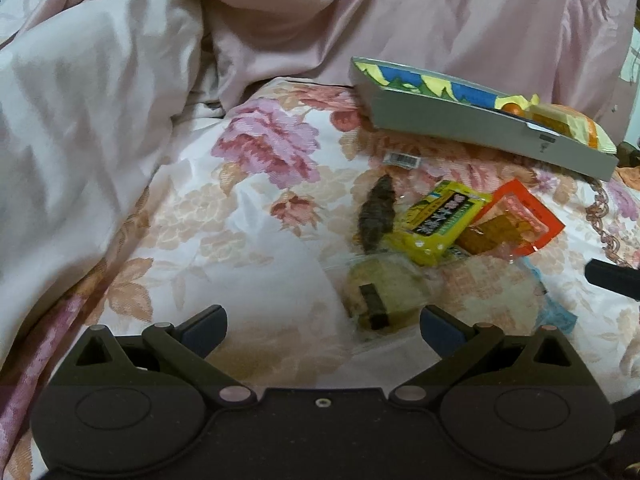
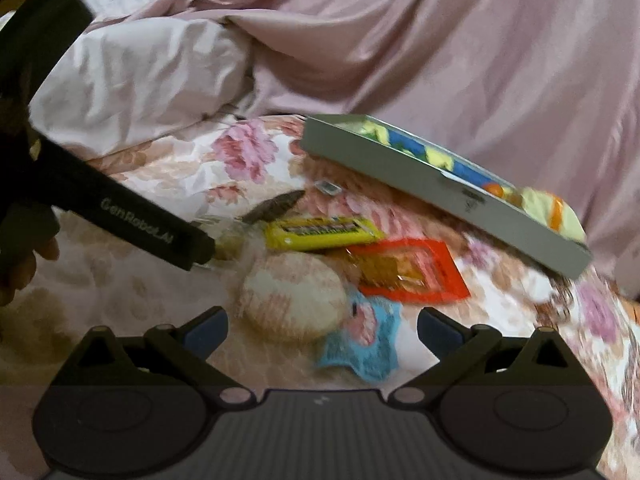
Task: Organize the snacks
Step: 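Lower the left tool onto the clear snack bag while the right tool approaches the round cracker bag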
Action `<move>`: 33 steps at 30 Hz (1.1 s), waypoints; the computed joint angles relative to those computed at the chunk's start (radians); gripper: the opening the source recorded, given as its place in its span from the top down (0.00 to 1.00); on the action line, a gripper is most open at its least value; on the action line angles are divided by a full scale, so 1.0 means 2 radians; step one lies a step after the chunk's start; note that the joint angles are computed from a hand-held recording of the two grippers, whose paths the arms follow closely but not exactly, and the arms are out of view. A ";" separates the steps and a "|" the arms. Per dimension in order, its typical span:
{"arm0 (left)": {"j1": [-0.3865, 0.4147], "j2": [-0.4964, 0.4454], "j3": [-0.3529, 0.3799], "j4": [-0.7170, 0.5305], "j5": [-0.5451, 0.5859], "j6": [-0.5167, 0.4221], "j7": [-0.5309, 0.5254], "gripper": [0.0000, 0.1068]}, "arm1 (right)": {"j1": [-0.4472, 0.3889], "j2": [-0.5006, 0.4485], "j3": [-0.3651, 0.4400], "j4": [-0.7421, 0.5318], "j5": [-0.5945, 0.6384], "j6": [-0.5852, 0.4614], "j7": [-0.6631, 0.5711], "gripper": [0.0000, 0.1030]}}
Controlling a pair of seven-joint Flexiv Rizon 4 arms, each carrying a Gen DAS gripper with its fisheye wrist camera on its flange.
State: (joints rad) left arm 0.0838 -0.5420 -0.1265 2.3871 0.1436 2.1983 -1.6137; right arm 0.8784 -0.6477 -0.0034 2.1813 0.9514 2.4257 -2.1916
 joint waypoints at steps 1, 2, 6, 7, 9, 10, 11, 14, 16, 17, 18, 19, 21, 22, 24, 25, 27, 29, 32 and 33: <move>0.000 0.000 0.001 0.000 -0.001 -0.001 0.000 0.04 | -0.002 -0.005 0.000 -0.001 -0.011 0.002 -0.001 0.00; -0.001 -0.001 0.003 0.000 -0.003 0.000 0.000 0.04 | -0.005 -0.010 0.001 -0.001 -0.023 0.005 -0.001 0.00; 0.000 -0.009 0.006 0.001 -0.003 0.028 -0.008 0.04 | -0.009 -0.029 -0.004 -0.009 -0.061 0.004 0.002 0.00; 0.001 -0.012 0.005 0.001 -0.001 0.037 -0.013 0.04 | -0.008 -0.033 -0.008 -0.012 -0.065 0.003 0.003 0.00; 0.008 -0.017 0.000 -0.001 0.007 0.047 -0.022 0.04 | -0.009 -0.039 -0.011 -0.017 -0.073 0.000 0.008 0.00; 0.013 -0.020 -0.004 -0.003 0.012 0.049 -0.027 0.04 | -0.012 -0.041 -0.010 -0.018 -0.078 -0.001 0.015 0.00; 0.019 -0.023 -0.009 -0.006 0.019 0.051 -0.034 0.04 | -0.016 -0.041 -0.008 -0.017 -0.087 -0.003 0.024 0.00; 0.039 -0.030 -0.027 -0.016 0.042 0.042 -0.052 0.04 | -0.019 -0.041 -0.010 -0.014 -0.102 -0.007 0.041 0.00; 0.063 -0.038 -0.047 -0.024 0.065 0.036 -0.068 0.04 | -0.017 -0.043 -0.015 -0.013 -0.110 -0.011 0.047 0.00; 0.080 -0.043 -0.064 -0.029 0.082 0.031 -0.080 0.04 | -0.013 -0.045 -0.019 -0.014 -0.111 -0.012 0.048 0.00; 0.097 -0.048 -0.079 -0.034 0.097 0.026 -0.092 0.04 | -0.009 -0.047 -0.024 -0.014 -0.111 -0.012 0.048 0.00; 0.111 -0.054 -0.093 -0.039 0.110 0.023 -0.102 0.04 | -0.006 -0.048 -0.027 -0.015 -0.110 -0.013 0.048 0.00; 0.119 -0.061 -0.105 -0.048 0.121 0.019 -0.112 0.04 | 0.002 -0.049 -0.036 -0.018 -0.101 -0.018 0.048 0.00; 0.120 -0.062 -0.106 -0.051 0.125 0.015 -0.112 0.04 | 0.004 -0.050 -0.040 -0.021 -0.096 -0.020 0.050 0.00; 0.115 -0.064 -0.104 -0.058 0.132 0.014 -0.106 0.04 | 0.009 -0.050 -0.046 -0.025 -0.084 -0.024 0.051 0.00; 0.111 -0.064 -0.101 -0.061 0.133 0.015 -0.101 0.04 | 0.011 -0.050 -0.049 -0.026 -0.079 -0.026 0.052 0.00; 0.108 -0.065 -0.099 -0.064 0.135 0.010 -0.094 0.04 | 0.010 -0.050 -0.048 -0.026 -0.077 -0.026 0.056 0.00; 0.118 -0.070 -0.108 -0.066 0.143 0.008 -0.094 0.07 | 0.012 -0.051 -0.050 -0.026 -0.076 -0.027 0.056 0.00; 0.130 -0.076 -0.117 -0.069 0.151 0.011 -0.095 0.12 | 0.012 -0.052 -0.050 -0.026 -0.078 -0.028 0.059 0.00; 0.130 -0.076 -0.117 -0.069 0.153 0.013 -0.094 0.13 | 0.010 -0.052 -0.048 -0.025 -0.080 -0.026 0.061 0.00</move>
